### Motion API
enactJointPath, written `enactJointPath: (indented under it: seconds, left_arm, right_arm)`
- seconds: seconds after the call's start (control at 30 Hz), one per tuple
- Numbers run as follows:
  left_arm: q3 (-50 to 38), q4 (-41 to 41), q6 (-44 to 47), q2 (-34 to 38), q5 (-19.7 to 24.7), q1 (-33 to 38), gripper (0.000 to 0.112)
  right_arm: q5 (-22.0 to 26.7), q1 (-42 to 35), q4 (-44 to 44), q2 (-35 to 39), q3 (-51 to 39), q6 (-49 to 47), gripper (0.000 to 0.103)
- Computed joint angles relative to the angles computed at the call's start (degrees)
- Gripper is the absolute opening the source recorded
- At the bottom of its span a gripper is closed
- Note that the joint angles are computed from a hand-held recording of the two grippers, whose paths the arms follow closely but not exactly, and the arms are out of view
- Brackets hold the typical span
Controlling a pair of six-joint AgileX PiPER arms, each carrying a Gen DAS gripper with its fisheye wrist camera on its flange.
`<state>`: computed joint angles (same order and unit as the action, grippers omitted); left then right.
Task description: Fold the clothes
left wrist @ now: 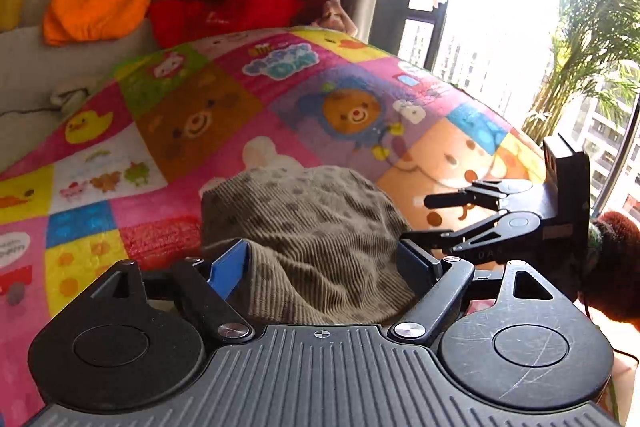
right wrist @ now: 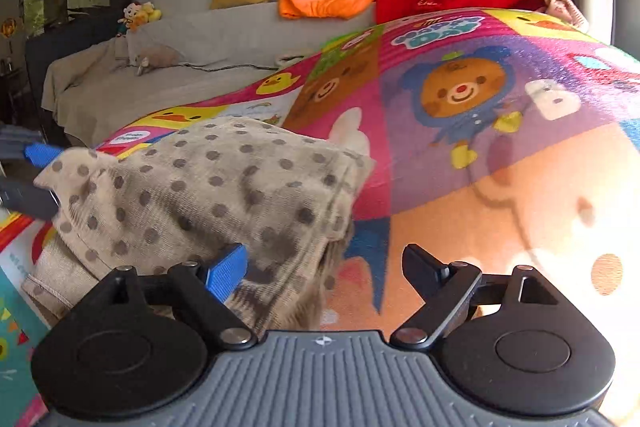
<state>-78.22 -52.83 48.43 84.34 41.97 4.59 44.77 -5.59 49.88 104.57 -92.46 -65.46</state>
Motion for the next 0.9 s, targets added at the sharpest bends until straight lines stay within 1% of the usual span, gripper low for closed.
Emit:
enactJointPath:
  seconds: [0.03,0.1,0.17,0.2,0.23,0.27,0.3,0.33,0.37,0.4,0.43,0.53,0.63,0.7,0.73,0.83,0.87,0.9]
  left_arm:
    - [-2.75,-2.35,1.53,2.08,0.77,0.57,0.087]
    - [-8.84,-3.16,0.7,7.59,0.76,-0.04,0.087]
    - [-15.95,0.83,-7.07,14.19,1.23,-1.48,0.084]
    - [-19.72,3.33,-12.01,17.59,2.57,-2.03,0.079]
    - [-21.82,4.87,-15.29,19.99,2.88,-2.83,0.071]
    - [-22.5,5.72,-17.3,21.55,2.24,-3.83,0.071]
    - [-21.93,5.68,-17.02,22.16,0.86,-4.93,0.071]
    - [-20.83,5.59,-15.58,22.0,-0.61,-6.2,0.071]
    - [-20.76,6.08,-15.66,22.1,-0.82,-7.24,0.072]
    - [-21.54,6.04,-16.75,22.68,0.49,-7.78,0.072]
    - [-21.83,6.7,-17.57,22.96,1.05,-8.42,0.074]
    - [-20.88,11.67,-19.12,22.37,-0.63,-10.89,0.076]
    - [-20.27,11.04,-19.71,21.79,0.34,-10.16,0.077]
    - [-19.58,9.74,-19.94,21.19,0.85,-9.39,0.077]
    - [-18.36,9.61,-19.97,20.22,0.19,-9.4,0.077]
    - [-13.45,10.68,-20.43,16.34,-3.67,-10.37,0.077]
    - [-11.39,11.59,-21.07,14.59,-5.47,-10.95,0.078]
    - [-8.94,12.92,-22.27,12.39,-7.45,-11.69,0.083]
  right_arm:
    - [0.64,-0.46,1.75,-1.26,1.28,-1.1,0.086]
    - [2.46,-1.35,5.5,-3.78,3.77,-3.19,0.086]
    - [6.13,-1.52,9.17,-5.54,5.22,-6.0,0.086]
    - [7.74,-1.02,10.01,-5.99,5.37,-6.88,0.086]
    - [9.3,-0.41,10.69,-6.34,5.38,-7.64,0.086]
    - [9.87,-0.1,10.62,-6.76,5.85,-8.3,0.086]
    - [10.31,0.18,10.45,-7.19,6.39,-8.93,0.086]
    - [9.62,0.54,9.91,-7.76,7.33,-9.6,0.086]
    - [9.27,0.45,9.39,-7.92,7.87,-9.5,0.086]
    - [9.01,0.3,8.87,-8.01,8.32,-9.28,0.086]
    - [9.1,0.04,8.21,-7.63,8.11,-8.18,0.086]
    - [10.61,-0.38,5.34,-5.73,6.75,-3.35,0.086]
    - [12.03,-0.12,2.36,-3.89,6.33,0.15,0.086]
    - [13.06,0.06,0.46,-2.56,5.91,2.44,0.088]
    - [12.55,0.31,-0.06,-3.0,6.51,2.29,0.088]
    - [11.48,0.3,-0.01,-4.43,8.46,2.66,0.088]
    - [10.06,0.2,0.59,-5.65,10.49,1.78,0.088]
    - [8.53,0.09,1.29,-6.96,12.65,0.75,0.091]
